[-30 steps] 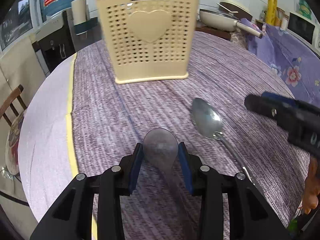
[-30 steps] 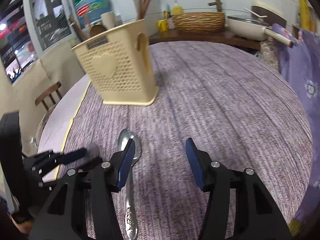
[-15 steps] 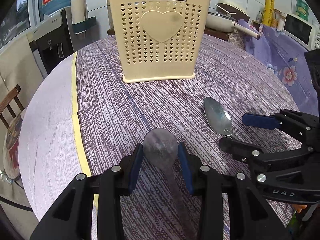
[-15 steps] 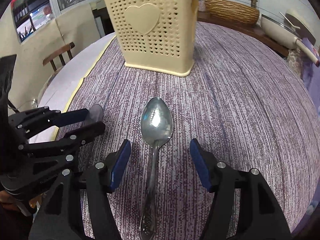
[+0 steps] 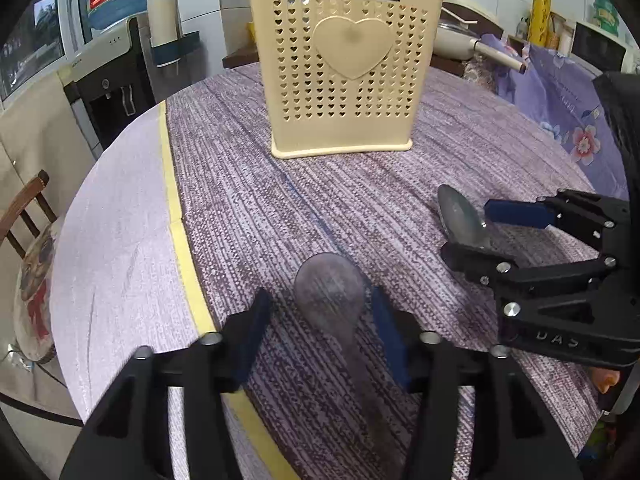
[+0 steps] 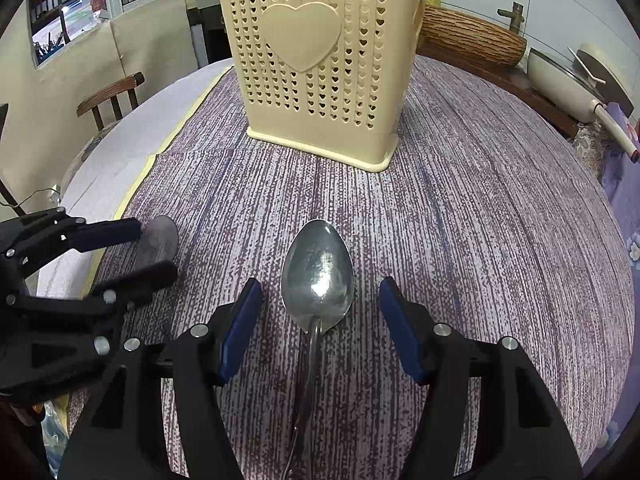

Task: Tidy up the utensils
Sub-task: 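Close the left tool on a metal spoon while the right tool grips another spoon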

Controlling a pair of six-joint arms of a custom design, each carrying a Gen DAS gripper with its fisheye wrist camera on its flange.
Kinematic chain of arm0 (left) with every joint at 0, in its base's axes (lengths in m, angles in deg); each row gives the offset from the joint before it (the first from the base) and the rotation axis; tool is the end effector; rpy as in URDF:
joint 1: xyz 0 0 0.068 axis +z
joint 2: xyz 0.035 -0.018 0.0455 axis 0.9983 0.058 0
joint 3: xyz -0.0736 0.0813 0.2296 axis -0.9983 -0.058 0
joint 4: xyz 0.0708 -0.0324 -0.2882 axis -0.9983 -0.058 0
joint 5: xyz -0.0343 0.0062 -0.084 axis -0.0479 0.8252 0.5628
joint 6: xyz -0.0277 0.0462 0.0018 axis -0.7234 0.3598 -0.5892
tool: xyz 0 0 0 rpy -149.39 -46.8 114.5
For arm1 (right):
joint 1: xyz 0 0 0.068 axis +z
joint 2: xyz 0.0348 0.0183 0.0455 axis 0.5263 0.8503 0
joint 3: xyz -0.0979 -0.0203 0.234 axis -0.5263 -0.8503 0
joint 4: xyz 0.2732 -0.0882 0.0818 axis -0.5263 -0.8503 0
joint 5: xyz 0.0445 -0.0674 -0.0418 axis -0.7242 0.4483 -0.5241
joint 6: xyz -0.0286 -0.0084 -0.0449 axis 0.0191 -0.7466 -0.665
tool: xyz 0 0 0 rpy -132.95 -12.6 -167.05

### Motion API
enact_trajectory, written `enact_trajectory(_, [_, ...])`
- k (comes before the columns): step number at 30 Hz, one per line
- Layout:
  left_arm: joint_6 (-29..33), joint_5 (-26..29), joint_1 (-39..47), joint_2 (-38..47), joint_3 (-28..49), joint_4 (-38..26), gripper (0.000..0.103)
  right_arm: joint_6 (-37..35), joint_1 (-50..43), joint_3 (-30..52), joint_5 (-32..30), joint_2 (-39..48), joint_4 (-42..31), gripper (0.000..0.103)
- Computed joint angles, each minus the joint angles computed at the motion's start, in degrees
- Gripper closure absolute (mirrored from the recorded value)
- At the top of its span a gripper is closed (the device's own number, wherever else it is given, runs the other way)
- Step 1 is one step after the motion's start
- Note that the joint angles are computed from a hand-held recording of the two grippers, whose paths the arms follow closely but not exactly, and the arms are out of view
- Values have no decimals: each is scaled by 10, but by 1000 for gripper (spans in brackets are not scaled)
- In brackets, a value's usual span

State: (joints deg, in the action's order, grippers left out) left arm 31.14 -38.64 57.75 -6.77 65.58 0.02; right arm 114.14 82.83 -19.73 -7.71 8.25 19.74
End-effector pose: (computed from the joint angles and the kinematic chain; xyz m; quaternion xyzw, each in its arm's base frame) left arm 0.2270 -0.1296 0.1927 0.3369 0.8819 -0.0993 0.3144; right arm 0.2076 0.2279 0.2010 0.0665 0.9430 -0.0081 0.3261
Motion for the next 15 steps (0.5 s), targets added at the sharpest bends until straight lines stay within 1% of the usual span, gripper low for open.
enact_trajectory(1, [-4, -4, -1, -2, -3, 3, 40, 2, -1, 3, -1, 2, -3, 42])
enact_trajectory(4, [-16, -9, -4, -4, -5, 4, 39, 6, -3, 11, -3, 7, -11, 43])
enact_trajectory(9, [-41, -36, -21, 1, 1, 1, 40, 9, -11, 28, -13, 17, -26, 50])
enact_trajectory(12, [-53, -46, -32, 1, 2, 3, 50, 4, -14, 31, -14, 20, -25, 55])
enact_trajectory(13, [-54, -48, -37, 1, 3, 2, 55, 3, -15, 28, -14, 18, -23, 56])
enact_trajectory(14, [-55, -51, -40, 2, 4, 1, 60, 3, -16, 27, -13, 16, -23, 60])
enact_trajectory(15, [-57, -54, -44, 4, 6, 0, 63, 4, -17, 24, -13, 14, -24, 64])
